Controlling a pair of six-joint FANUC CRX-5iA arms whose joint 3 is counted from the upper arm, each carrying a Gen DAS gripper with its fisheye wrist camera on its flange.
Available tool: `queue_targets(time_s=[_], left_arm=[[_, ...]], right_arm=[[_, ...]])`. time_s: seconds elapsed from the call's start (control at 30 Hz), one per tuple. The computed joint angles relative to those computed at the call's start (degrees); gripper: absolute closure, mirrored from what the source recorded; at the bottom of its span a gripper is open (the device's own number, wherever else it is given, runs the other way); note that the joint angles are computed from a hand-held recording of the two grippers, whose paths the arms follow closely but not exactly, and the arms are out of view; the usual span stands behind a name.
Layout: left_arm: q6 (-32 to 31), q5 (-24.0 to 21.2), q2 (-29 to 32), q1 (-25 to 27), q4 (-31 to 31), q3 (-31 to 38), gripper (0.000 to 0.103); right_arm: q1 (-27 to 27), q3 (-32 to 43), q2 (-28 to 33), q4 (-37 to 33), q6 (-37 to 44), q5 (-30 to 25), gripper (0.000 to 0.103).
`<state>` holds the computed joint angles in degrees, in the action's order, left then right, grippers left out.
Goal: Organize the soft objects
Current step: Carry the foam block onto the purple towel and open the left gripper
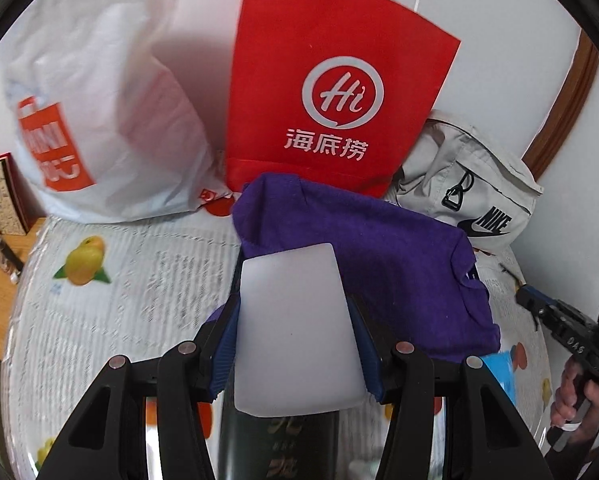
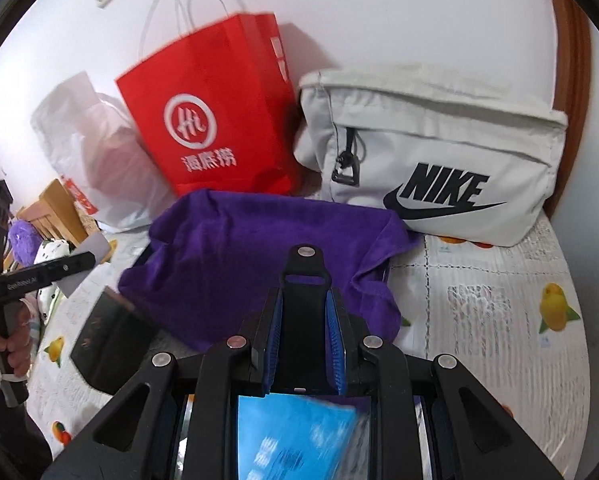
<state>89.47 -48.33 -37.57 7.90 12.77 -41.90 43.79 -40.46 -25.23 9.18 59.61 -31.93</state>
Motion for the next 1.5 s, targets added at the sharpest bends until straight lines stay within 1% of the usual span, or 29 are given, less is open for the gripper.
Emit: queue_targets(time_s=[0.07,0.3,0.37,0.43,0.6,0.7,0.83,0.93,1.03,1.1,1.13,1.17,1.2,1.23,1.33,1.4,1.5], left_arm=[[0.9,1.6,2.7,-1.0,-0.6,0.9,0.053],[1.9,7.0,12.6,-2.8,0.0,3.9,0.053],[2.7,8.0,15.5,-3.6,-1.0,5.5,0.053],[3.3,8.5,17.6,-4.1,-1.9,6.7,0.053],[1.7,8.9,23.5,-3.8,0.6,9.2,0.053],[2.7,8.3,25.6,-4.0,0.2,10.6,0.053],[6.4,7.6,28.1,-5.1,-3.3,13.2,0.053],[7.3,7.6,29.4,-5.2,-3.6,14.0,0.052],[8.1,7.0,30.5,-5.7,-4.6,15.0,0.052],[8.8,5.4,31.4,-6.0,-5.1,16.0,0.048],[9.2,4.8,31.8,-6.2,-5.3,16.5,0.045],[9.5,4.2,32.2,-6.4,-5.8,17.1,0.037],[10.4,3.5,32.2,-6.6,-6.7,17.5,0.032],[11.0,3.2,32.0,-6.9,-7.6,17.8,0.032],[11.9,3.0,31.5,-7.7,-8.5,18.0,0.032],[12.2,2.7,29.9,-7.8,-8.5,17.3,0.032],[12.0,2.6,26.4,-7.8,-8.5,15.5,0.032]], right_arm=[[-1.7,2.3,3.4,-3.7,4.4,-0.2,0.081],[-4.2,6.6,10.1,-9.3,12.8,-0.9,0.081],[-5.2,8.1,11.7,-10.8,14.8,-1.1,0.081],[-6.2,9.8,13.8,-11.9,16.6,-1.6,0.081],[-7.8,13.1,17.9,-13.3,19.6,-2.5,0.081],[-8.0,14.5,20.0,-13.7,20.8,-3.2,0.081],[-8.3,15.9,21.9,-14.4,21.8,-4.2,0.081],[-8.5,16.7,22.8,-15.0,22.6,-4.9,0.080],[-8.4,16.5,23.0,-14.7,22.5,-4.9,0.080],[-8.5,16.2,22.8,-14.6,22.8,-4.8,0.078],[-8.3,16.0,22.6,-14.2,22.3,-4.7,0.072],[-8.3,15.8,22.3,-14.2,22.2,-4.6,0.067],[-8.4,15.7,22.0,-14.2,22.2,-4.5,0.055],[-8.1,15.0,21.3,-13.4,21.5,-4.1,0.047],[-6.7,12.6,18.6,-9.9,17.8,-2.8,0.046],[-5.4,11.3,16.8,-7.2,14.3,-2.8,0.046],[-3.1,8.1,12.2,-2.7,8.7,-2.2,0.046]])
